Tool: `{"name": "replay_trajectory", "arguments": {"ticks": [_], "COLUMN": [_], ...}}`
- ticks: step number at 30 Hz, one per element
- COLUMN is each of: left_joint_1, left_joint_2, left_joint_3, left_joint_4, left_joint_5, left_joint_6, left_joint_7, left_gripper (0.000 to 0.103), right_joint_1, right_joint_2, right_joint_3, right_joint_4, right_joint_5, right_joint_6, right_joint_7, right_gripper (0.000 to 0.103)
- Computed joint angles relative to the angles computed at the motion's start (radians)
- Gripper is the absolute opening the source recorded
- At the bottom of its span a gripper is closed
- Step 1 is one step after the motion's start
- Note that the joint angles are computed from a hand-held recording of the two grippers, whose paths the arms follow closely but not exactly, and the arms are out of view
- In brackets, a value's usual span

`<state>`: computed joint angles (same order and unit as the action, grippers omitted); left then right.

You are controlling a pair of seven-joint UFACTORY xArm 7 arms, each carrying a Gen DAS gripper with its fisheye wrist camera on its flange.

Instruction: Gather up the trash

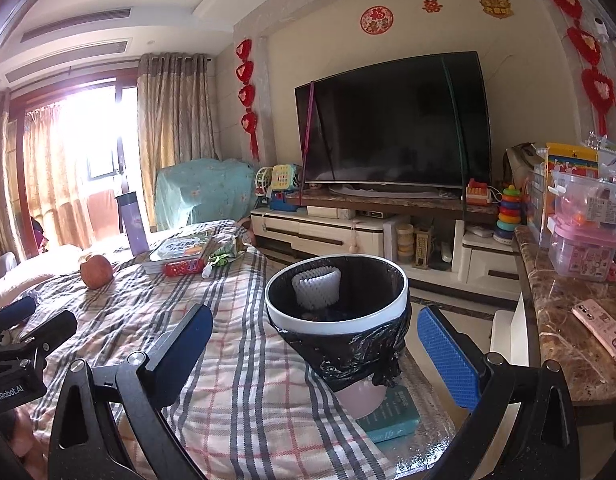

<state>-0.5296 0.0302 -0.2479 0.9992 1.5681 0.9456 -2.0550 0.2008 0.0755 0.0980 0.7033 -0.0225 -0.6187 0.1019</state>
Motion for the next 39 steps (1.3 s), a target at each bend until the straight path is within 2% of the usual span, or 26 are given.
{"name": "replay_trajectory", "arguments": {"ticks": [39], "left_joint_1": [-0.004], "left_joint_2": [-0.006], "left_joint_3": [-0.005], "left_joint_4": [-0.006], "left_joint_5": [-0.002], "left_joint_6": [0.016], "left_joint_7": [-0.011], "left_gripper": [0.103], "right_joint_1": [-0.003], "right_joint_2": [-0.017], "right_joint_3": [0.003], "right_joint_4": [-0.009], "right_joint_5": [-0.051], "right_joint_6": [0.000], "right_joint_7": [0.029], "right_gripper": [0.103]}}
